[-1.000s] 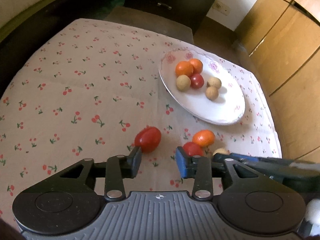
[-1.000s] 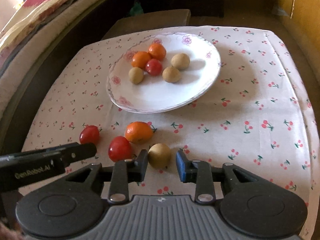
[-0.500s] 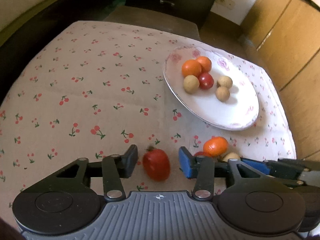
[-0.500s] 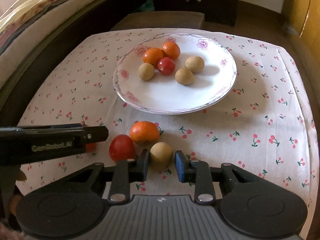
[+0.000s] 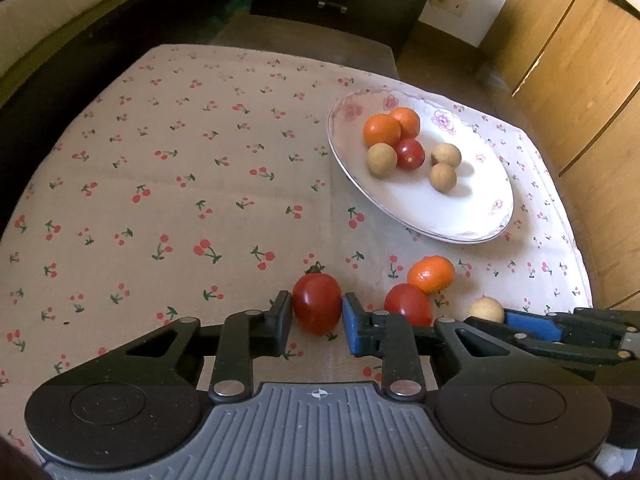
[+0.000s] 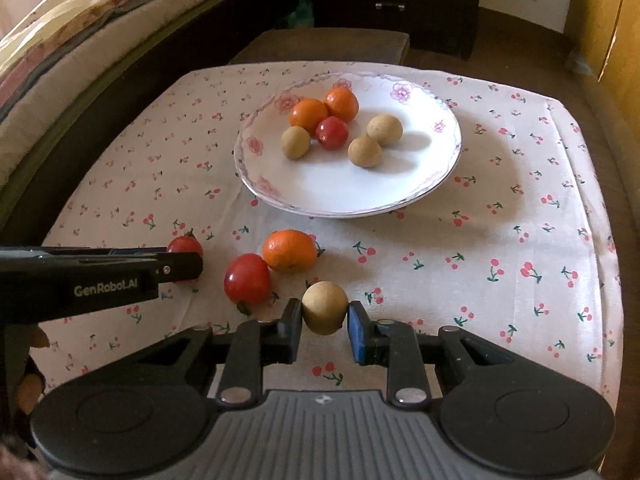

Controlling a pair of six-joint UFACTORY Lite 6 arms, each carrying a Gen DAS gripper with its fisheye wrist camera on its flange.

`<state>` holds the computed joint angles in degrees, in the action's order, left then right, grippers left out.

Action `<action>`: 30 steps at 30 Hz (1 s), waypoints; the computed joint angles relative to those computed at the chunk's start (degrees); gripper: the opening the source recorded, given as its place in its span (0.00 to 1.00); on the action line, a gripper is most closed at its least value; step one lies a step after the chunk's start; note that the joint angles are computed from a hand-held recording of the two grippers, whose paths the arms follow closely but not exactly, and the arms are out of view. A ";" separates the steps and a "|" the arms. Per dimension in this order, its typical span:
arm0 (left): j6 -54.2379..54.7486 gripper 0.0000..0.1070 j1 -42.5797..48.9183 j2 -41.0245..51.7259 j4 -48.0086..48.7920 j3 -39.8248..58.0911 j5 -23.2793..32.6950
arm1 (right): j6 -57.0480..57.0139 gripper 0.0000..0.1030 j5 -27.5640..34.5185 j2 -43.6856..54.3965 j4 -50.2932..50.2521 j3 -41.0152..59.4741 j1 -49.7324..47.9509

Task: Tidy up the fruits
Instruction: 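Grasp a red cherry tomato with the left tool while the right tool holds its brown fruit, then carry the tomato and brown fruit into the white bowl and open both tools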

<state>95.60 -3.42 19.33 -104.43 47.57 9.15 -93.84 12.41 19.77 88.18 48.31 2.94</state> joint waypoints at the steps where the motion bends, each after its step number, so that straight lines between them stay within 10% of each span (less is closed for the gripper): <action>1: -0.06 0.32 0.06 -0.36 0.22 -0.29 0.10 | 0.08 0.26 0.12 -0.16 0.02 -0.07 -0.22; 30: 5.97 0.33 -1.60 -1.35 -7.74 -0.16 0.06 | -0.19 0.26 2.20 -1.94 0.58 -0.75 -2.96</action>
